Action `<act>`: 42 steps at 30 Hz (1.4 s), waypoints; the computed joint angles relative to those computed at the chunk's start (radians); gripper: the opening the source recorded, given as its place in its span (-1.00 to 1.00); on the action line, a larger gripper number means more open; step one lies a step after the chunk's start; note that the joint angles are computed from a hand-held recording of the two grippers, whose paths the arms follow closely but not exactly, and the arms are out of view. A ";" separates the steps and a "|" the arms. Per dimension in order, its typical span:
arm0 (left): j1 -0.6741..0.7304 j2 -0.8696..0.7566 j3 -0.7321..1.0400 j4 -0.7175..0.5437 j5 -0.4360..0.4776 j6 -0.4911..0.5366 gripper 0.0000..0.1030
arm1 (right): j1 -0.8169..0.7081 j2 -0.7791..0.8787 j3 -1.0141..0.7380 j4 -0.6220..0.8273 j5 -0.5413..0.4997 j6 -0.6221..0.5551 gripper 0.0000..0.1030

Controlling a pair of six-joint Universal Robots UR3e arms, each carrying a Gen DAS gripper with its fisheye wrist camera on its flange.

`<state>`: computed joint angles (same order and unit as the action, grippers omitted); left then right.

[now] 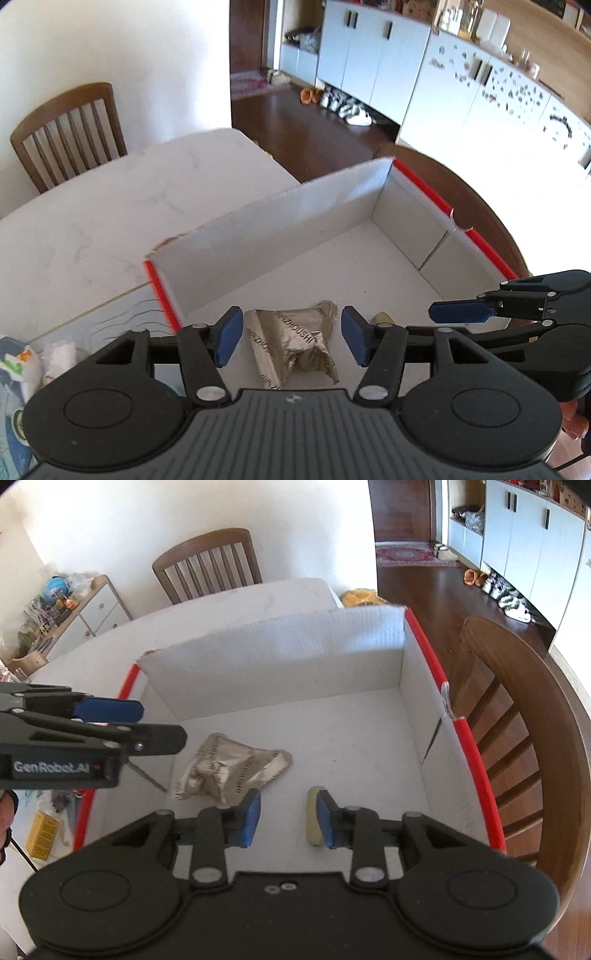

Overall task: Organize objects
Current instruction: 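Open both tools to drop the foil bag and cylinder in the box, then move both tools back over the table items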

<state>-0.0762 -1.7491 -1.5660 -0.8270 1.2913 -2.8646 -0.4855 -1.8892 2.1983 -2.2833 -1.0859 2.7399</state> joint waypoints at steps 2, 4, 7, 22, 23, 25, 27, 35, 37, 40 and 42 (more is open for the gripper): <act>0.028 0.044 -0.027 -0.006 -0.020 0.014 0.13 | 0.009 -0.027 0.011 -0.008 0.002 0.019 0.19; 0.059 0.091 -0.069 0.003 -0.042 0.033 0.14 | 0.014 -0.067 0.028 -0.020 0.009 0.033 0.31; 0.110 0.147 -0.128 0.025 -0.072 0.058 0.23 | 0.039 -0.099 0.022 -0.010 0.002 0.056 0.38; 0.532 0.474 -0.334 -0.165 -0.310 0.348 0.65 | 0.338 -0.095 0.006 -0.225 -0.170 0.343 0.82; 0.564 0.492 -0.342 -0.186 -0.328 0.376 0.67 | 0.369 -0.089 0.003 -0.245 -0.195 0.372 0.86; 0.630 0.523 -0.351 -0.236 -0.363 0.426 0.75 | 0.420 -0.077 -0.002 -0.277 -0.233 0.422 0.90; 0.698 0.553 -0.355 -0.298 -0.403 0.492 0.83 | 0.477 -0.056 -0.016 -0.305 -0.280 0.469 0.94; 0.921 0.604 -0.366 -0.449 -0.507 0.697 1.00 | 0.685 0.028 -0.052 -0.430 -0.431 0.594 0.98; 0.968 0.610 -0.377 -0.447 -0.522 0.739 1.00 | 0.728 0.055 -0.070 -0.443 -0.451 0.616 0.98; 1.040 0.603 -0.376 -0.468 -0.544 0.810 1.00 | 0.815 0.118 -0.115 -0.462 -0.508 0.666 0.98; 1.082 0.581 -0.357 -0.504 -0.554 0.860 1.00 | 0.867 0.156 -0.146 -0.468 -0.537 0.691 0.98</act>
